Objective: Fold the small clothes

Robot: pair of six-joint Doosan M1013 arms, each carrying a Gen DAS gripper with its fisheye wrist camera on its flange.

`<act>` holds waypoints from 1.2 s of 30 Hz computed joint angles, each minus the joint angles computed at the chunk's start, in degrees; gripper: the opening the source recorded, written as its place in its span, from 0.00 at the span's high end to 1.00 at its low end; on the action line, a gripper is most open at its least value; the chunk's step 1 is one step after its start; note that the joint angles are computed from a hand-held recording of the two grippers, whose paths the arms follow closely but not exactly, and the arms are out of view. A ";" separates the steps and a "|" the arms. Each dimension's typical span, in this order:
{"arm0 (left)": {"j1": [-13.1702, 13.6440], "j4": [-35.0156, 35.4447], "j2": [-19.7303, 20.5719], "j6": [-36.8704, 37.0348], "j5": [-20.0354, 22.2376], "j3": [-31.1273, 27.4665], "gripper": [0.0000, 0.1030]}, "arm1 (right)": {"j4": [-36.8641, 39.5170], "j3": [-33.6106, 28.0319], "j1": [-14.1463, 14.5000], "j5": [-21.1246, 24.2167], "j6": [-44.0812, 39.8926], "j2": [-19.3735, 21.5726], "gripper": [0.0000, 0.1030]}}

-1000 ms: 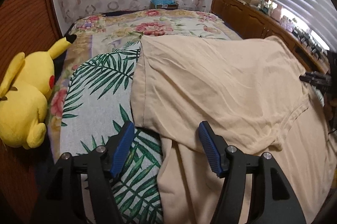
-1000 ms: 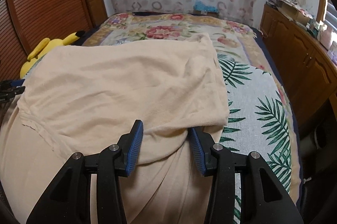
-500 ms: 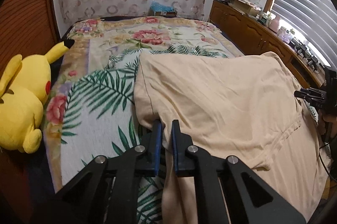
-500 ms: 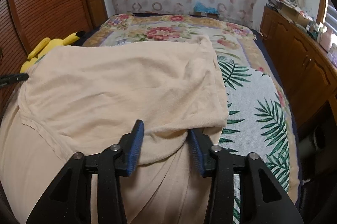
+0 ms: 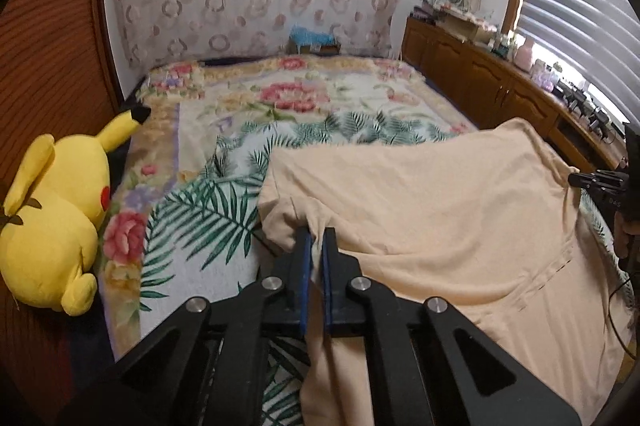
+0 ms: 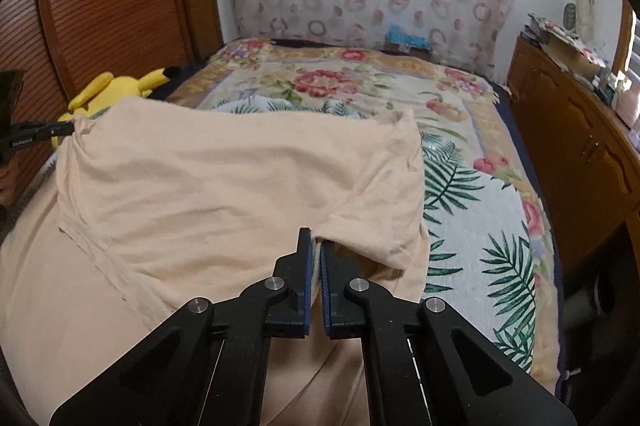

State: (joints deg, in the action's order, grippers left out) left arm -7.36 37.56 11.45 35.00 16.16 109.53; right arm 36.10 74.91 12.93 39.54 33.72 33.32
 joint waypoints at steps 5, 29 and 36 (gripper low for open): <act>-1.00 9.35 -2.45 -9.48 -0.53 1.18 0.99 | 4.22 1.53 -0.56 -1.53 -3.38 -1.73 0.99; -13.55 32.01 -15.78 -37.57 9.34 13.62 0.99 | 19.91 18.60 -5.71 -3.84 -21.20 -16.89 1.00; -18.28 34.66 -19.51 -45.58 12.73 18.13 0.99 | 19.30 24.53 -7.82 -1.82 -22.75 -20.74 1.00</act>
